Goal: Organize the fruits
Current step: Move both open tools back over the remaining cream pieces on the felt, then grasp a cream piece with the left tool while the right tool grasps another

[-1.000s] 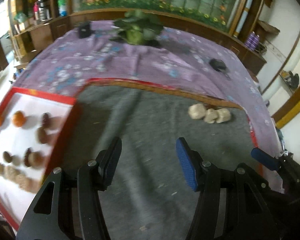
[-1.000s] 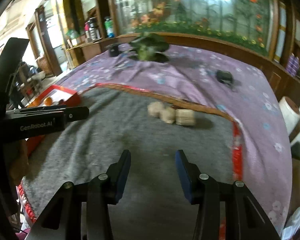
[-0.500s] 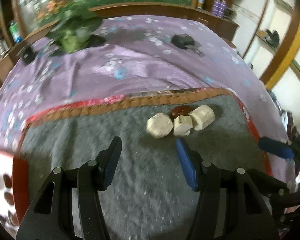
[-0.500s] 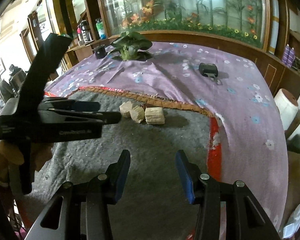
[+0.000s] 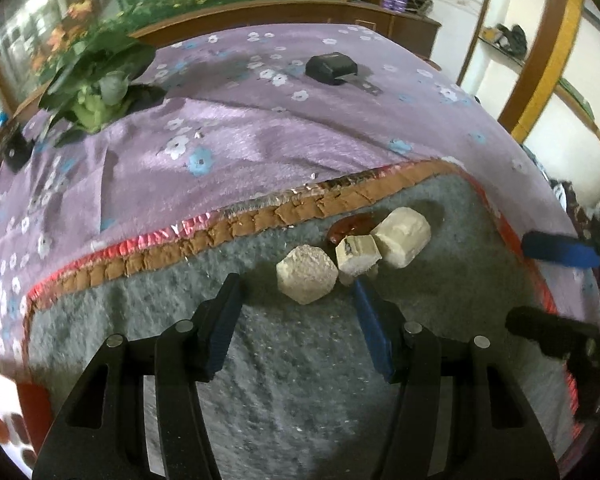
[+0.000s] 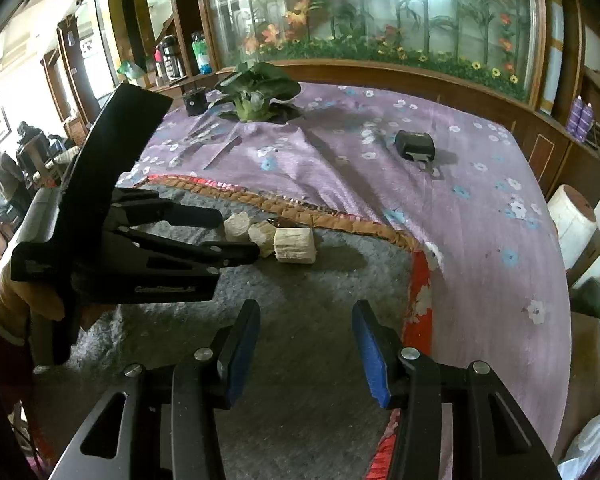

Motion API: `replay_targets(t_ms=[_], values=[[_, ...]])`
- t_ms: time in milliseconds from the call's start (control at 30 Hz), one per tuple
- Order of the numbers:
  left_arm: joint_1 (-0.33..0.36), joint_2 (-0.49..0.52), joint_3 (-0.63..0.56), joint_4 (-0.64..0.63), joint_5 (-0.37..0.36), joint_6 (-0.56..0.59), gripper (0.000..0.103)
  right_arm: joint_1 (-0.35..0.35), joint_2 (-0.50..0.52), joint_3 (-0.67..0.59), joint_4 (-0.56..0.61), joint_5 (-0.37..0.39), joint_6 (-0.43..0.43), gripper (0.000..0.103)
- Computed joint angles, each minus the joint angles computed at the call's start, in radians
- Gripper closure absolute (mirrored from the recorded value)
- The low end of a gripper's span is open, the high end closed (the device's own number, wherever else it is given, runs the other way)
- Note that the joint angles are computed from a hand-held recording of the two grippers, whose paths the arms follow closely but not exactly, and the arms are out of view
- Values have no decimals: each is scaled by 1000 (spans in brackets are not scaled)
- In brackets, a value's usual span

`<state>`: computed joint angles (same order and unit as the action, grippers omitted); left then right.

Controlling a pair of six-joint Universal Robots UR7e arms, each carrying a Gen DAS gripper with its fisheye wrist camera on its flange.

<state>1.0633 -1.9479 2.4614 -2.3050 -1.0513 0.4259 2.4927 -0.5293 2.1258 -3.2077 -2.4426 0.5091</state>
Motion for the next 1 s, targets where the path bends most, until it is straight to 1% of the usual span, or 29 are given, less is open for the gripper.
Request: replay_targets(t_ms=[67, 267, 300, 333, 367, 400, 433, 500, 533, 567, 600, 667, 700, 733, 767, 800, 833, 867, 900, 933, 967, 1000], values=[[-1, 5, 5, -22, 4, 30, 47, -4, -1, -2, 5, -4, -7, 56], [-28, 14, 30, -66, 35, 66, 45, -14, 2, -11, 13, -10, -22, 56], [-26, 12, 33, -73, 33, 74, 48, -18, 4, -14, 11, -11, -29, 56], [-17, 12, 27, -64, 16, 73, 59, -21, 5, -17, 11, -13, -35, 56], [-3, 14, 10, -34, -13, 59, 65, -24, 7, -21, 9, -14, -41, 56], [-3, 9, 7, -28, -11, 48, 75, -28, 10, -23, 0, -13, -51, 56], [-10, 3, 14, -34, 6, 43, 75, -38, 16, -27, -30, -4, -71, 56], [-9, -8, 18, -30, 8, 30, 75, -43, 18, -30, -38, 3, -78, 56], [-8, -18, 17, -20, 9, 14, 75, -48, 21, -34, -49, 10, -89, 56], [-10, -29, 16, -9, 12, -4, 75, -53, 34, -47, -78, 14, -117, 56], [-12, -40, 17, 1, 15, -17, 75, -53, 34, -47, -78, 14, -117, 56], [-14, -75, 17, 32, 17, -52, 75, -55, 44, -66, -69, -9, -126, 56], [-19, -97, 21, 45, 23, -61, 75, -55, 47, -79, -44, -34, -122, 56], [-25, -117, 26, 56, 34, -70, 75, -66, 45, -87, -47, -32, -127, 56], [-30, -134, 30, 68, 44, -80, 75, -74, 45, -85, -75, -7, -144, 56], [-32, -148, 31, 79, 48, -91, 75, -76, 44, -84, -78, -1, -147, 56], [-26, -158, 26, 91, 41, -102, 75, -88, 52, -92, -108, 46, -186, 56], [-20, -167, 20, 106, 30, -113, 75, -90, 51, -91, -111, 51, -190, 56], [-19, -175, 18, 119, 27, -122, 75, -92, 56, -105, -72, 42, -183, 56], [-26, -187, 22, 126, 35, -128, 75, -98, 67, -129, 0, 18, -178, 56], [-36, -201, 27, 131, 44, -128, 75, -102, 68, -135, 31, 12, -179, 56], [-39, -204, 28, 132, 46, -125, 75, -102, 68, -135, 30, 12, -180, 56]])
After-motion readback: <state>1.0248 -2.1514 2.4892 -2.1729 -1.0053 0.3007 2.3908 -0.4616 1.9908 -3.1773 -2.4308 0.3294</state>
